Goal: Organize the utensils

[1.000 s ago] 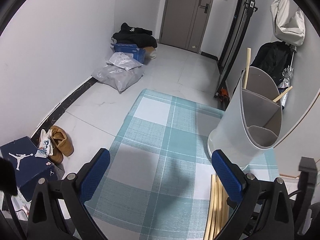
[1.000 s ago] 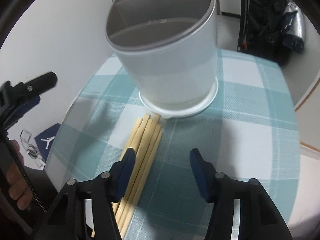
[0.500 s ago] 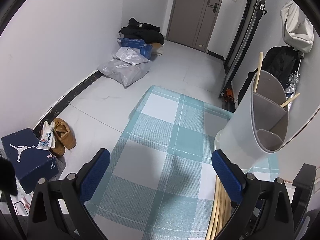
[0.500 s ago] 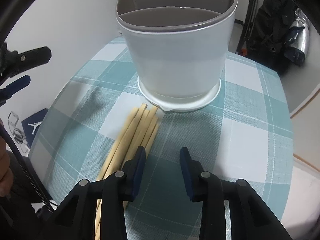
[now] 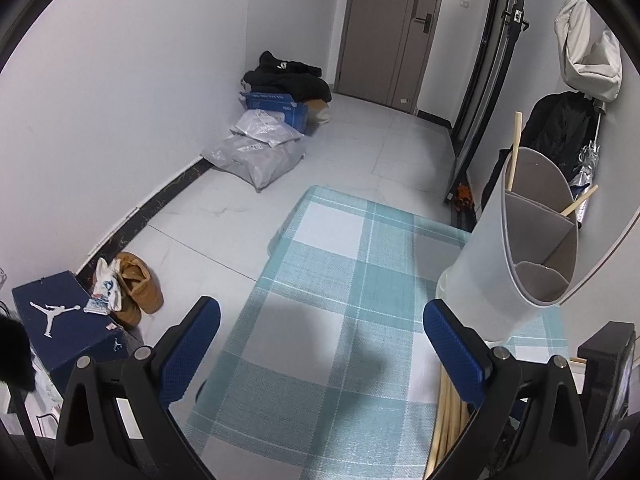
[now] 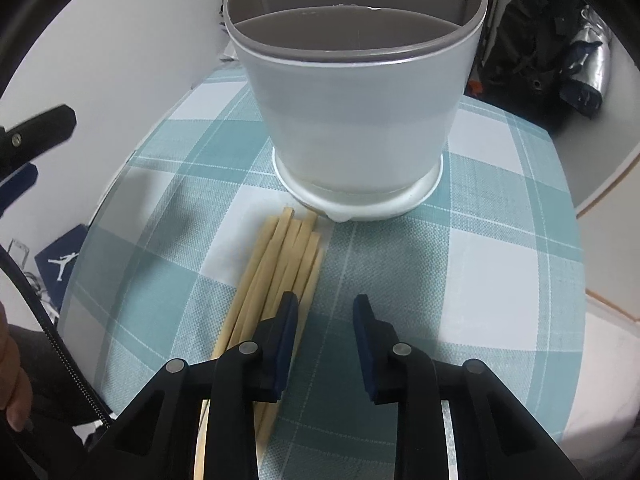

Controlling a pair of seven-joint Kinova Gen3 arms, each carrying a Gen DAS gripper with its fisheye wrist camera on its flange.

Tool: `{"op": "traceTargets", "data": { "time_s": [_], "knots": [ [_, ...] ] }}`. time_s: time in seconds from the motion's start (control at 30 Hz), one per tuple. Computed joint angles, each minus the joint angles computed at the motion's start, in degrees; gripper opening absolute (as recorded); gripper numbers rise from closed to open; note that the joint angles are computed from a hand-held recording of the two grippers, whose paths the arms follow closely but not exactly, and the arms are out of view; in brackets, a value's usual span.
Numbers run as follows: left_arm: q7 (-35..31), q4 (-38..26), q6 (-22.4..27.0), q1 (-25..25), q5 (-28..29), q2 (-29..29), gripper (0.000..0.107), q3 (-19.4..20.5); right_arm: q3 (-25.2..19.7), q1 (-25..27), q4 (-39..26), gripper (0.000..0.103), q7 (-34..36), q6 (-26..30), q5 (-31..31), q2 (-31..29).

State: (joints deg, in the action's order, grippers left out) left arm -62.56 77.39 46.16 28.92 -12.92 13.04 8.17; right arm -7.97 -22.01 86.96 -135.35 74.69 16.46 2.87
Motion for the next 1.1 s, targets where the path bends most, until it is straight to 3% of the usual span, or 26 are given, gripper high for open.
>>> {"op": "traceTargets", "data": {
  "time_s": [0.07, 0.13, 0.17, 0.47, 0.57, 0.87, 1.1],
  "knots": [
    [-0.12, -0.2, 0.56, -0.15, 0.33, 0.25, 0.1, 0.04, 0.0, -0.05, -0.46, 0.026, 0.18, 0.83, 0.29, 0.19],
    [-0.16, -0.41, 1.0, -0.23, 0.65, 0.4, 0.1, 0.04, -0.49, -1.06, -1.11, 0.013, -0.61, 2.98, 2.17, 0.79],
    [0.04, -0.36, 1.05, -0.08, 0.41, 0.41, 0.1, -0.07, -0.55, -1.27, -1.16, 0.011, -0.45, 3.5, 2.58, 0.84],
    [-0.08, -0.36, 1.91, 0.41, -0.86, 0.66, 0.1, -0.06, -1.04, -1.83, 0.49, 0.015, 0.22, 1.38, 3.65, -0.16],
    [-4.03, -0.99, 3.23, -1.19, 2.44, 1.29, 0.1, 1.05, -0.68, -1.49, 0.67, 0.01, 1.56, -0.53, 3.39, 0.27],
    [-17.68, -5.09, 11.29, -3.3, 13.51, 4.71, 0.1, 3.76, 3.09, 6.42, 8.05, 0.004, 4.93, -13.89, -10.61, -7.27],
    [-19.82, -9.01, 17.71, 0.69, 11.9, 8.14, 0.1, 2.45, 6.87, 12.62, 12.57, 0.002, 11.9, -20.4, -21.68, -13.24]
  ]
}}
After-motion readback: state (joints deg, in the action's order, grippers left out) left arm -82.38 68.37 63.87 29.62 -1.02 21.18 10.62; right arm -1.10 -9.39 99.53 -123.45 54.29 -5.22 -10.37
